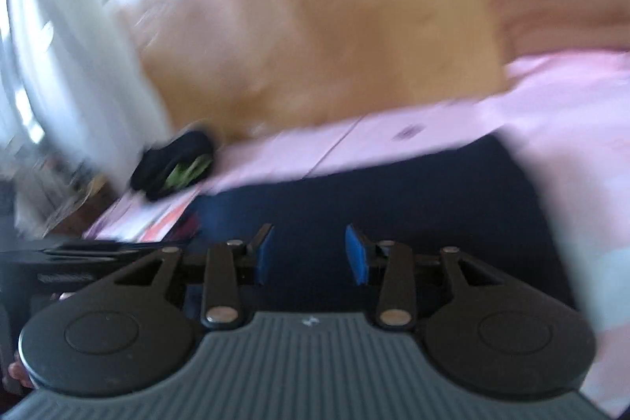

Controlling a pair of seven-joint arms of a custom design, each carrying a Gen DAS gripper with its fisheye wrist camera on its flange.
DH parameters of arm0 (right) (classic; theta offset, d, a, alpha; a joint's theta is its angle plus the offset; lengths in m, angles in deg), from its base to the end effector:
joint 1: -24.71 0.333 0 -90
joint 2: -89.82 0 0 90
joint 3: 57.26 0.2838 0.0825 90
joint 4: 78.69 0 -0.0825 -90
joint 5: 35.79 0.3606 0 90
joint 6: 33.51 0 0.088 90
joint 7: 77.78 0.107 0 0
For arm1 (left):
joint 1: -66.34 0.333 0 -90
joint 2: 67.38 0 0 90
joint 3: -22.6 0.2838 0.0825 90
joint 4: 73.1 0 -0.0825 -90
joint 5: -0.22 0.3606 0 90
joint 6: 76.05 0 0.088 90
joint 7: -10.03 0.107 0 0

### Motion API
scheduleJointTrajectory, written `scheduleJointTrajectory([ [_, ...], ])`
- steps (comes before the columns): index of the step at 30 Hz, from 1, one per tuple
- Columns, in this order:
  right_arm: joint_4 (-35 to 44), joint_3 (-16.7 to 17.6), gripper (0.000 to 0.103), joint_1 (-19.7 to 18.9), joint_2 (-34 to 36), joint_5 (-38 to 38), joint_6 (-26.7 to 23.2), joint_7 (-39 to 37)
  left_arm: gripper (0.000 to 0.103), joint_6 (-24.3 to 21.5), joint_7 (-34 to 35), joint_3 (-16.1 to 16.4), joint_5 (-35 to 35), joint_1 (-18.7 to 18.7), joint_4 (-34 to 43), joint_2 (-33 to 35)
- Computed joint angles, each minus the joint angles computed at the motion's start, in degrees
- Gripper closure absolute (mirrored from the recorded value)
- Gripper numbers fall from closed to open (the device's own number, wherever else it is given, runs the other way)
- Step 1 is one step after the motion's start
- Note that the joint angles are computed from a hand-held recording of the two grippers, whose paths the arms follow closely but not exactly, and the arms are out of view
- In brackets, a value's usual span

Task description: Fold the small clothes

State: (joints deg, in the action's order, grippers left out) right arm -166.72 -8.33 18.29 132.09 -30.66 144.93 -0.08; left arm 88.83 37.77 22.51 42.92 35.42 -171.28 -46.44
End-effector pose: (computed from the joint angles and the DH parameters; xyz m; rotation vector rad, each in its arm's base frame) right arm 0.6259 0.3391 0.4333 -1.6918 1.1105 -0.1347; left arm 0.5495 -0.3753 0.4404 -1.6851 1.8617 -1.0225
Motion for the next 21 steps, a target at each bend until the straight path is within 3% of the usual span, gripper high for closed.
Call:
scheduleJointTrajectory([
  [1,1.2,-0.7,0.059,1.1,0.4,-0.4,-3.5,0.5,0.085,-2.5,1.2,-0.9,-1.9,0.4,0.5,1.0],
  [2,1.4,-1.6,0.059,2.2,0.9,-1.0,-5.2,1.3,0.084,-1.8,-1.3,0.2,0.2,-0.5,-0.5,0.5],
  [4,-2.1,-1.3,0.058,1.9,-0.7,1.1,-1.6,-2.5,0.084,-0.4,-1.6,-0.1,0.4,0.1,-2.8,-1.1],
  [9,-3.4,5.9,0.058,-5.2,0.3,4.5,-4.9,-7.3,0.084,-2.7,3.2,-2.9,-6.0,2.9,-2.7,-2.5],
  [11,-6.2,8.7,0.058,-8.2,0.2,6.7,0.4,-8.9,0.083,-3.3,-1.5,-0.7,-1.8,1.5,-3.4,-4.2],
  [13,-10.1,11.1,0.055,-11.8,-0.6,6.3,7.7,-7.9,0.073,-3.9,-6.0,0.2,2.5,1.4,-2.8,-5.0],
  [14,-10.7,10.8,0.053,-12.1,-1.0,6.5,10.5,-6.4,0.067,-5.2,-8.3,0.6,4.9,1.3,-2.0,-5.0],
  [15,-10.3,9.5,0.05,-11.5,-1.3,6.8,12.1,-4.8,0.066,-6.9,-9.5,0.6,6.5,1.4,-1.0,-4.7],
  [20,-4.8,-6.8,0.05,0.1,-5.1,10.7,11.5,4.5,0.067,-15.9,-7.4,-1.7,4.1,3.7,7.7,1.1],
  [21,-3.9,-8.3,0.05,1.4,-4.9,12.0,11.0,4.4,0.067,-17.1,-6.9,-2.1,3.5,4.1,8.8,2.1],
])
